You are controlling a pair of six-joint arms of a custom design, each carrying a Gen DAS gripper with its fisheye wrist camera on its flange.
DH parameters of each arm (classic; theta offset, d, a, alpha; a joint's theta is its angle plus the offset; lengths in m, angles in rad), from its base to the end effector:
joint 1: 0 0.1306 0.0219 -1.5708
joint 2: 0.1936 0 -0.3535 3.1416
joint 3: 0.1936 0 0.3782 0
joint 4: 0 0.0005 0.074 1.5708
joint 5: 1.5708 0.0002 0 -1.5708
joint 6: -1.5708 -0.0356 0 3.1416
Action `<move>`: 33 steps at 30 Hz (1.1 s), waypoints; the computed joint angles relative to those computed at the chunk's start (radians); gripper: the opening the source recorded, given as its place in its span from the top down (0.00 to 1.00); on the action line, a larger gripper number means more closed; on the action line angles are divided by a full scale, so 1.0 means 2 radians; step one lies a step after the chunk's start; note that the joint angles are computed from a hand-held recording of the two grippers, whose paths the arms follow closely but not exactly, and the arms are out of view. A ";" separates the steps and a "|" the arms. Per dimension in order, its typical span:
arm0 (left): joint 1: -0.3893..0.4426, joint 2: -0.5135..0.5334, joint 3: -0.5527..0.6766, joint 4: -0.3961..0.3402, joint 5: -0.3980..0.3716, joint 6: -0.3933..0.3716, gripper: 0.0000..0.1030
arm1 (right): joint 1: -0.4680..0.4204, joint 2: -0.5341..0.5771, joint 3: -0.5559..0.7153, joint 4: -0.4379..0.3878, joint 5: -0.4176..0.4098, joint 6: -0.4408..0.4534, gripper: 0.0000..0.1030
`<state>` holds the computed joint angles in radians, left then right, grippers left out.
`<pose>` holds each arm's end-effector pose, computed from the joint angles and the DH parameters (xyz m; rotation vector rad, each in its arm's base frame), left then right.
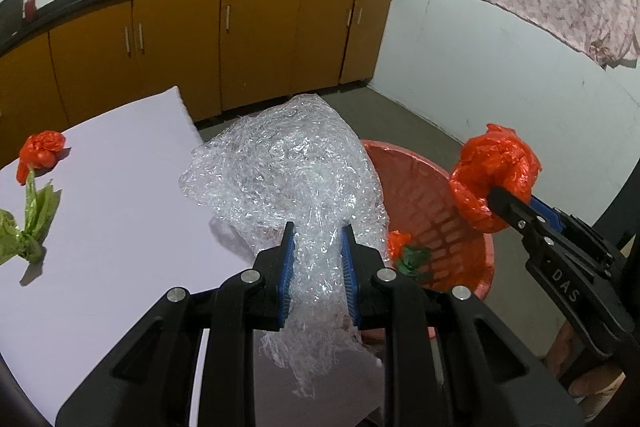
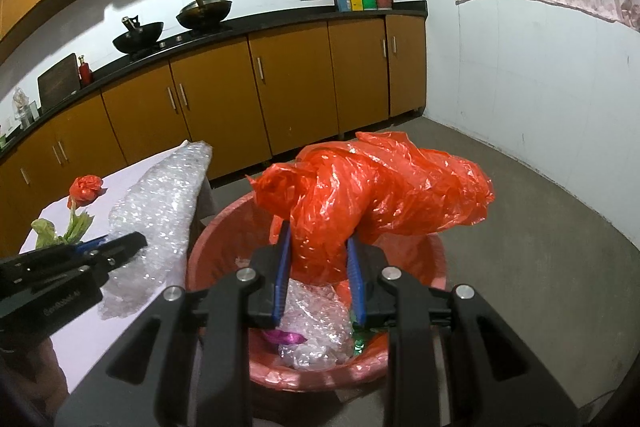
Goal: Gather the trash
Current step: 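Open both tools to drop the orange bag and bubble wrap into the basket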
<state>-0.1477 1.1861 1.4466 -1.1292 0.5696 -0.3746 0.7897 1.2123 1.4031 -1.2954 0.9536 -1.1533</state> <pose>0.3801 -0.0765 0.4956 0.8414 2.1824 -0.5801 0.2868 0.2473 0.4664 0.6344 2.0235 -0.2007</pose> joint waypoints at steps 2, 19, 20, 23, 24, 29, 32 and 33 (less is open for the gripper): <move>-0.007 0.000 -0.002 0.000 -0.003 -0.002 0.79 | -0.004 -0.002 -0.004 0.008 -0.003 0.007 0.75; -0.043 0.027 0.008 -0.011 -0.017 -0.021 0.78 | -0.020 -0.024 -0.038 0.076 -0.019 0.047 0.70; -0.043 0.027 0.007 -0.011 -0.017 -0.021 0.76 | -0.021 -0.026 -0.042 0.082 -0.021 0.050 0.69; -0.040 0.031 0.008 -0.015 -0.014 -0.022 0.68 | -0.022 -0.033 -0.052 0.097 -0.030 0.053 0.68; -0.038 0.032 0.008 -0.015 -0.013 -0.023 0.67 | -0.022 -0.033 -0.054 0.099 -0.032 0.052 0.67; -0.029 0.034 0.007 -0.022 -0.006 -0.020 0.58 | -0.019 -0.033 -0.056 0.097 -0.032 0.040 0.59; -0.026 0.034 0.006 -0.025 0.003 -0.019 0.53 | -0.016 -0.033 -0.055 0.086 -0.026 0.029 0.55; -0.027 0.034 0.007 -0.027 0.006 -0.019 0.53 | -0.017 -0.033 -0.055 0.084 -0.025 0.027 0.54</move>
